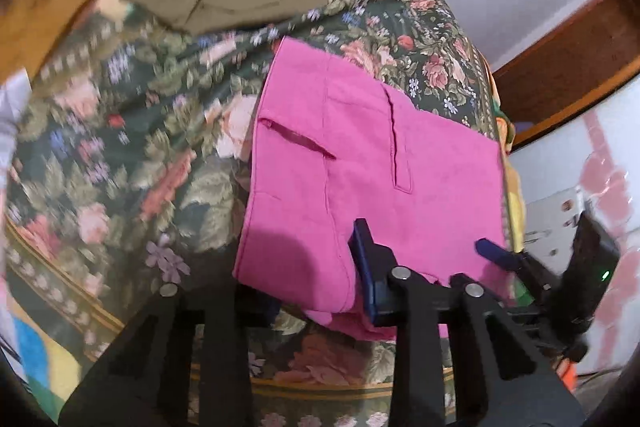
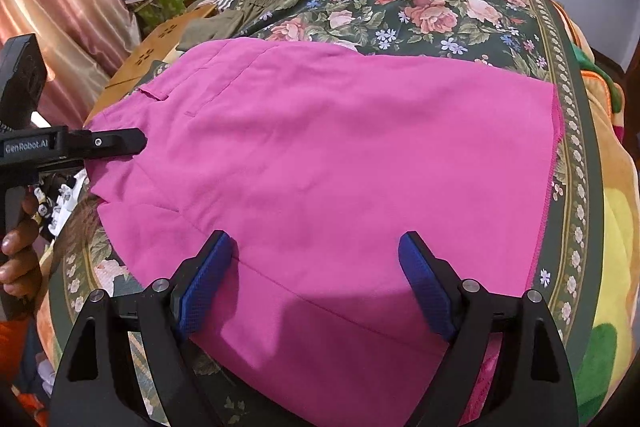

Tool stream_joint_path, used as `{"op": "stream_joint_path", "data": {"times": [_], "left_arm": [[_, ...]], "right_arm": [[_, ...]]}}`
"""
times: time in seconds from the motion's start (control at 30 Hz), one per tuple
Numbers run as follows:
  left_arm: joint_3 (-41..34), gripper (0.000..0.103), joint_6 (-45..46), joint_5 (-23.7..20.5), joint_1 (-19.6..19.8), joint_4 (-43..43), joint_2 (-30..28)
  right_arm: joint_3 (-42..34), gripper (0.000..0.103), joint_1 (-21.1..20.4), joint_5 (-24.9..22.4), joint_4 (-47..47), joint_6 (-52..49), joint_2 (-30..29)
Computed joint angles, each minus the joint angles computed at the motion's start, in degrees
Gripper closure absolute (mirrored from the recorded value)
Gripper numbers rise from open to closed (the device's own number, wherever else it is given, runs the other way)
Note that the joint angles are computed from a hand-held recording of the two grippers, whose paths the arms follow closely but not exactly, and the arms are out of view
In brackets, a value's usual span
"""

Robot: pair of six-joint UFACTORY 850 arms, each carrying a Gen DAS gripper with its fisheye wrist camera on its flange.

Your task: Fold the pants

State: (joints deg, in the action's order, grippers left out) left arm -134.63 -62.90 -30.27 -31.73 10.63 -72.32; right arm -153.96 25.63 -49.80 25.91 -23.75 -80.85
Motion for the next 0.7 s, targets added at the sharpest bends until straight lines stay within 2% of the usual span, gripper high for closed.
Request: {"op": "stream_joint_path", "data": {"times": [0.07, 0.23, 0.33, 0.37, 0.53, 0.63, 0.7], "left_arm": [[-0.2, 0.074, -3.4, -2.4, -0.8, 6.2, 0.2], [1.3, 0.074, -11.2, -12.1, -3.3, 22.8, 1.7], [-0.5, 0.075, -12.9, -24.1, -5.5, 32.9, 0.7], [-0.6, 0.076, -12.9, -26.5, -6.1, 35.2, 0.5], [1.6, 0.078, -13.7, -28.0, -7.4, 41.8, 2.7], [-1.8, 0.080, -12.8, -25.4, -7.6, 43.0, 2.2], [-6.7, 0.081, -10.4, -23.8, -7.7, 42.8, 0.4]], "right_arm": [[3.9, 0.022, -0.1, 1.8, 0.5, -0.5, 2.1], [17.2, 0.023, -0.3, 7.9, 2.3, -3.9, 9.6], [22.9, 0.023, -0.1, 10.9, 1.4, -4.8, 12.9], [24.4, 0.023, -0.1, 11.5, 1.4, -5.1, 13.6], [28.5, 0.023, -0.4, 13.9, 2.8, -5.5, 15.9], [29.5, 0.023, -0.3, 14.7, 2.8, -5.3, 16.4], [29.7, 0.023, -0.3, 14.7, 3.1, -5.5, 16.6]]}}
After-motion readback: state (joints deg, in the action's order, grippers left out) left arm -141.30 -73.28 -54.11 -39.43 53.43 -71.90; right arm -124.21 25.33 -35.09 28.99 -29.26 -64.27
